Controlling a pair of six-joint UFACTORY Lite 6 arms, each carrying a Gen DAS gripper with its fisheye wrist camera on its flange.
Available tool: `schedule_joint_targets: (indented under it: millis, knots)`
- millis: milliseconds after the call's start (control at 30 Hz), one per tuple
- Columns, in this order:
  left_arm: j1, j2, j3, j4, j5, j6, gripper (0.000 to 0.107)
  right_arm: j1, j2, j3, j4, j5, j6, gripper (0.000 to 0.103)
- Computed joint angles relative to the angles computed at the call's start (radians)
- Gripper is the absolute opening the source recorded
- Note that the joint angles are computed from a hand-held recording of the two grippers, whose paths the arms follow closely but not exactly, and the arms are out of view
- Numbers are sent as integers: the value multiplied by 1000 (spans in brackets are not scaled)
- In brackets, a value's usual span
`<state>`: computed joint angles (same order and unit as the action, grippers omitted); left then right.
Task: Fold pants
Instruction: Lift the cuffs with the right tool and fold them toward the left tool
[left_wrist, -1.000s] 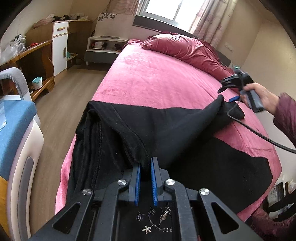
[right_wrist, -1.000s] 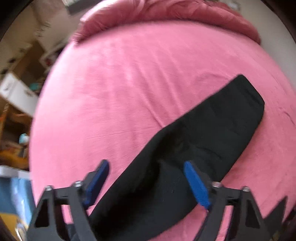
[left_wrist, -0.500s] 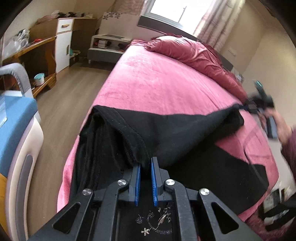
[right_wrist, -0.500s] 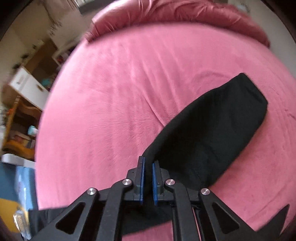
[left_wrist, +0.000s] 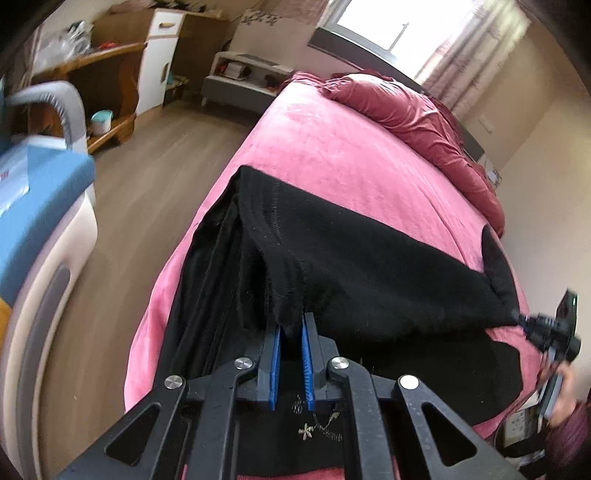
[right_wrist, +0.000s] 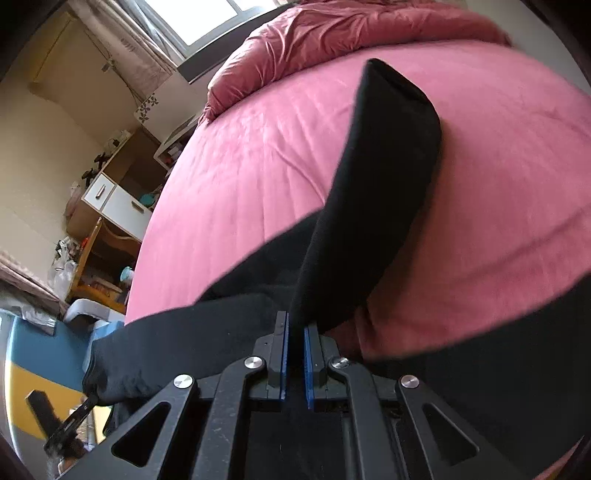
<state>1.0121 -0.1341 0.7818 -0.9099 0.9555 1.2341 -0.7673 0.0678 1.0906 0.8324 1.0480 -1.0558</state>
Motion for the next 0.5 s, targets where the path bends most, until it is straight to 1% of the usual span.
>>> schedule_joint_targets:
  millis: [100, 200, 300, 333, 433, 500]
  knots:
    - [30, -1, 20, 0, 47, 6, 10, -60, -91, -107, 11, 35, -65, 7]
    - [50, -24, 38, -6, 69, 30, 10, -52, -146, -135, 19, 44, -87, 7]
    - [75, 3, 65, 8, 84, 55, 10, -156, -186, -174, 33, 148, -143, 7]
    - [83, 32, 73, 26, 85, 46, 12, -197, -196, -199, 25, 176, -168, 7]
    - [112, 83, 70, 68, 85, 14, 18, -251, -217, -292, -45, 147, -229, 7]
    - [151, 104, 70, 84, 107, 3, 21, -272, -209, -346, -72, 106, -253, 7]
